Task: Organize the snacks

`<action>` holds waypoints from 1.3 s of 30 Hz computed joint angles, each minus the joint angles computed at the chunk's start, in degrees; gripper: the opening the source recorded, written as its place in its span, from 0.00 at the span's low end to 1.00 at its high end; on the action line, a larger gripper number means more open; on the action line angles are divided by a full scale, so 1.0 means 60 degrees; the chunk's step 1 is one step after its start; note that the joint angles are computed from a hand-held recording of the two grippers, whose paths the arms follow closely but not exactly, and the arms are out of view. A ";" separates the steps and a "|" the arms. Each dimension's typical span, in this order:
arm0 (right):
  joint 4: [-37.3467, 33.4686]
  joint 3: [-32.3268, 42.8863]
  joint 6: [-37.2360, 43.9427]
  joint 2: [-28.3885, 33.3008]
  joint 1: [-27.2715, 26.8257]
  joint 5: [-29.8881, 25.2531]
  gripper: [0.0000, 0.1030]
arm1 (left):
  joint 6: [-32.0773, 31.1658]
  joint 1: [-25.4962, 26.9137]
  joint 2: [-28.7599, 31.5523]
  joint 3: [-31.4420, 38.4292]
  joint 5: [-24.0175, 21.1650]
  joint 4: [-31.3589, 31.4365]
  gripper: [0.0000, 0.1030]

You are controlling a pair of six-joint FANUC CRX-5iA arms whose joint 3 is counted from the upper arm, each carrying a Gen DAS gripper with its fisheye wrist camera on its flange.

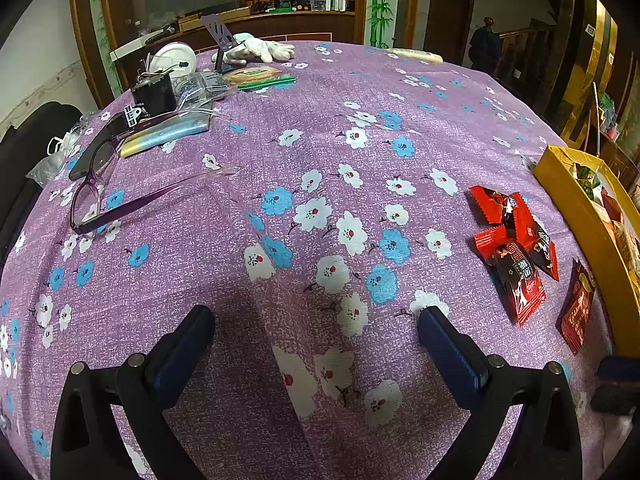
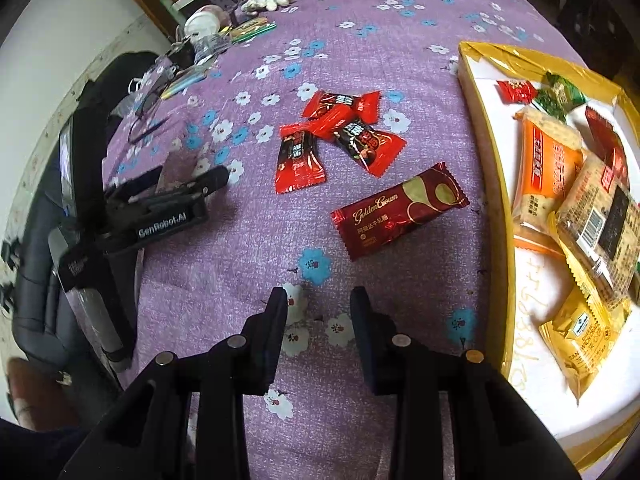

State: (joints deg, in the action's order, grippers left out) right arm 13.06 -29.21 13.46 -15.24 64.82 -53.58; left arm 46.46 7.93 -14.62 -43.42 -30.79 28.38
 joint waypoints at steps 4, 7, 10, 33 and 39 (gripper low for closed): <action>0.0081 -0.0091 -0.0455 -0.0100 -0.0222 0.0106 0.30 | -0.0004 0.0002 -0.0001 -0.0003 0.0002 0.0003 1.00; 0.0045 -0.0167 -0.0809 -0.0151 -0.0424 0.0273 0.30 | -0.0010 0.0004 -0.0004 -0.0005 0.0001 0.0008 1.00; 0.0032 -0.0199 -0.1028 -0.0113 -0.0592 0.0468 0.31 | 0.0000 -0.0002 0.0000 0.0000 0.0002 0.0003 1.00; -0.0060 0.0875 -0.2125 0.1279 -0.1533 -0.0237 0.33 | -0.0005 0.0003 -0.0004 0.0001 -0.0005 0.0007 1.00; 0.0051 0.1186 -0.1769 0.1441 -0.1521 -0.0257 0.34 | -0.0018 0.0004 -0.0001 -0.0005 0.0001 0.0018 1.00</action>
State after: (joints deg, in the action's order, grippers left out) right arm 13.37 -22.10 2.85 -6.59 55.69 -55.12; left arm 46.35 7.95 -14.63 -43.44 -30.78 28.49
